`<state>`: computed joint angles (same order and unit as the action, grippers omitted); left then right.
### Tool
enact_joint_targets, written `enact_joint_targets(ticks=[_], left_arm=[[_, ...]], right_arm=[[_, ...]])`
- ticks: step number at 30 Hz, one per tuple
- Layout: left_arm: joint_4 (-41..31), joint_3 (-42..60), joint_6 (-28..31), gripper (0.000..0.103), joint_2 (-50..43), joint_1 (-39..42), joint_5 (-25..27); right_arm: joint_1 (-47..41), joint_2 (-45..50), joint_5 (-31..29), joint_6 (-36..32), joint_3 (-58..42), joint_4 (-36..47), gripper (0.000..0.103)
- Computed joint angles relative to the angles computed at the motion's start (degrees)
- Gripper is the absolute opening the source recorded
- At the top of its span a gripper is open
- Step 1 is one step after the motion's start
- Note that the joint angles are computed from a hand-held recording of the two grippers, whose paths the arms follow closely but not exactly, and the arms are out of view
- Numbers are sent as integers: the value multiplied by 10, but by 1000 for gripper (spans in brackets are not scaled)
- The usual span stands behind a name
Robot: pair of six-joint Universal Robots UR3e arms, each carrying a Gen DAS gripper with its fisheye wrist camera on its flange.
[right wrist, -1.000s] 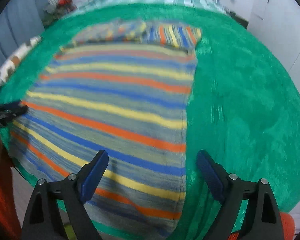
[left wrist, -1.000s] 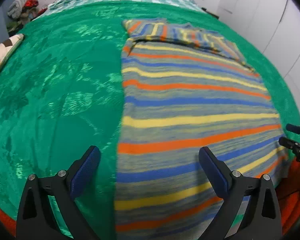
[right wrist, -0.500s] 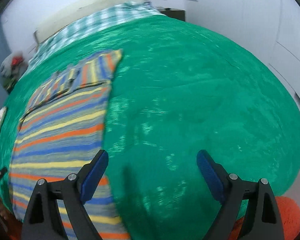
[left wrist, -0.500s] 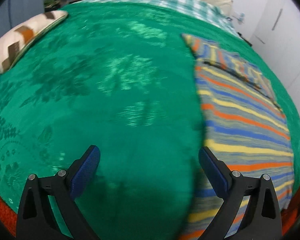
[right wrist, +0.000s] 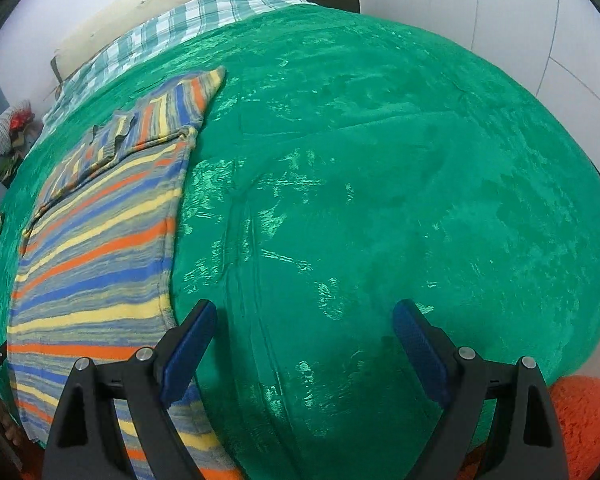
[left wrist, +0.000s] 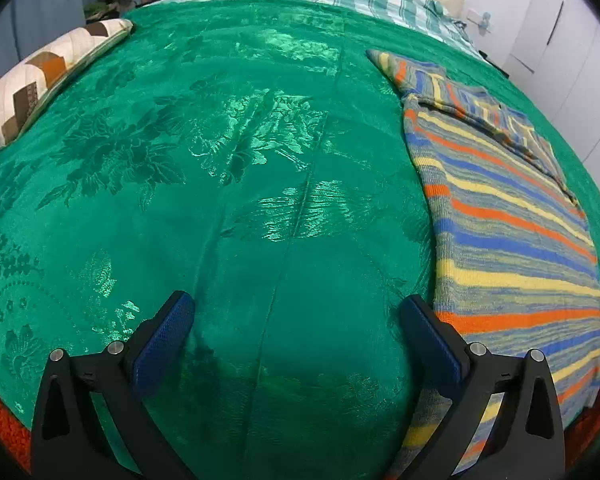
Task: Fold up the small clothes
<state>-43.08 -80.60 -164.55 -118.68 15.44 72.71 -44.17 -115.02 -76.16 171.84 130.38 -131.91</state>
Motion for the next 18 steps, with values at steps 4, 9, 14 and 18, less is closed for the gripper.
enact_joint_targets(ticks=[4,9,14,18], left_arm=[[9,-8,1,102,3,-5,12],[3,1,-1,102,-1,-11,19],[4,-1,0,102,0,-12,21],[5,-2,1,102,0,-13,23]], right_arm=[[0,-1,0,-1,2,-3,89],[0,7,-1,2,1,-6,89],[5,12,-8,6,2,-10,89],[7,11,-9,8,2,-10,89]])
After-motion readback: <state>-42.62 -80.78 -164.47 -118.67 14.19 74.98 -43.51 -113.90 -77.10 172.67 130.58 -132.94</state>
